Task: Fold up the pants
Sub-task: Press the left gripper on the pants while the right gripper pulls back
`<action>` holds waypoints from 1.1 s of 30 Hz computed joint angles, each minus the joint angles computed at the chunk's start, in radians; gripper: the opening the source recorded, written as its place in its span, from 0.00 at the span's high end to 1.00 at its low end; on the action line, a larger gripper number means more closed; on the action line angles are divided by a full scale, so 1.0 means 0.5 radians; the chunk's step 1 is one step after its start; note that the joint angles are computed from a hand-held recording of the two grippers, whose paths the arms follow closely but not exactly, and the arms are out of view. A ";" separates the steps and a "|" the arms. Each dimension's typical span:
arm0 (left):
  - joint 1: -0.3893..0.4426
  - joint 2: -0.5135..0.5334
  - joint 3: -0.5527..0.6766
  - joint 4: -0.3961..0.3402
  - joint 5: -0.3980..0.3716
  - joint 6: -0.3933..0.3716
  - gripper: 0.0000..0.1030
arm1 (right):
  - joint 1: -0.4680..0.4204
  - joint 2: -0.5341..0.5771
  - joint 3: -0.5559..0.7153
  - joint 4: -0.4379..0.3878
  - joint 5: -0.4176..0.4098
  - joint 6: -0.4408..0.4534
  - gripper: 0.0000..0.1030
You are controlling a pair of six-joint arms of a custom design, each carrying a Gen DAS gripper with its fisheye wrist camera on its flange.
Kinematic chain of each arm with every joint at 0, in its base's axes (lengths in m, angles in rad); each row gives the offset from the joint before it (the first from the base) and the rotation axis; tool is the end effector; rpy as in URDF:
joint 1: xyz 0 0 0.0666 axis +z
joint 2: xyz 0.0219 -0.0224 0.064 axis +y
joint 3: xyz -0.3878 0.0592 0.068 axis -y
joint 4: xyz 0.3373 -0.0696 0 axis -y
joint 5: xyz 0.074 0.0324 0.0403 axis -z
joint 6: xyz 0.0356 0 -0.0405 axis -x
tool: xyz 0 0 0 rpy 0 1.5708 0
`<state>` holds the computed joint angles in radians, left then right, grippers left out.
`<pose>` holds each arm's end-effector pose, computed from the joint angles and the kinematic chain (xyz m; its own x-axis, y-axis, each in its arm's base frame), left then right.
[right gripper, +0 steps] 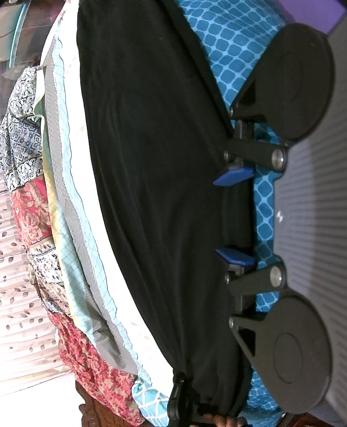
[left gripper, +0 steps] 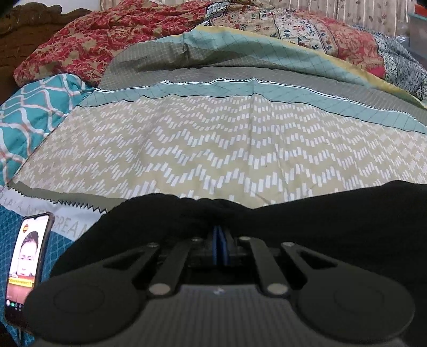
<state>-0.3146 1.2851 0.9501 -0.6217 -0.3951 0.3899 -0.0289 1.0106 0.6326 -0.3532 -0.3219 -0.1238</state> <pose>0.3444 -0.0981 0.3235 -0.7472 -0.1258 -0.6525 -0.2263 0.9714 0.0719 0.2672 0.0031 0.2987 -0.6881 0.1371 -0.7126 -0.1240 0.9454 0.3016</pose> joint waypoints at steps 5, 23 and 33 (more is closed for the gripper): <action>-0.066 0.000 0.059 -0.095 -0.096 0.038 0.69 | -0.035 -0.016 -0.014 0.015 -0.065 -0.004 0.47; -0.334 -0.089 0.216 -0.189 -0.130 0.157 0.46 | -0.400 -0.171 -0.071 0.222 -0.160 -0.136 0.47; -0.490 -0.031 0.301 -0.261 -0.094 0.231 0.42 | -0.516 -0.173 -0.099 0.223 -0.203 -0.217 0.47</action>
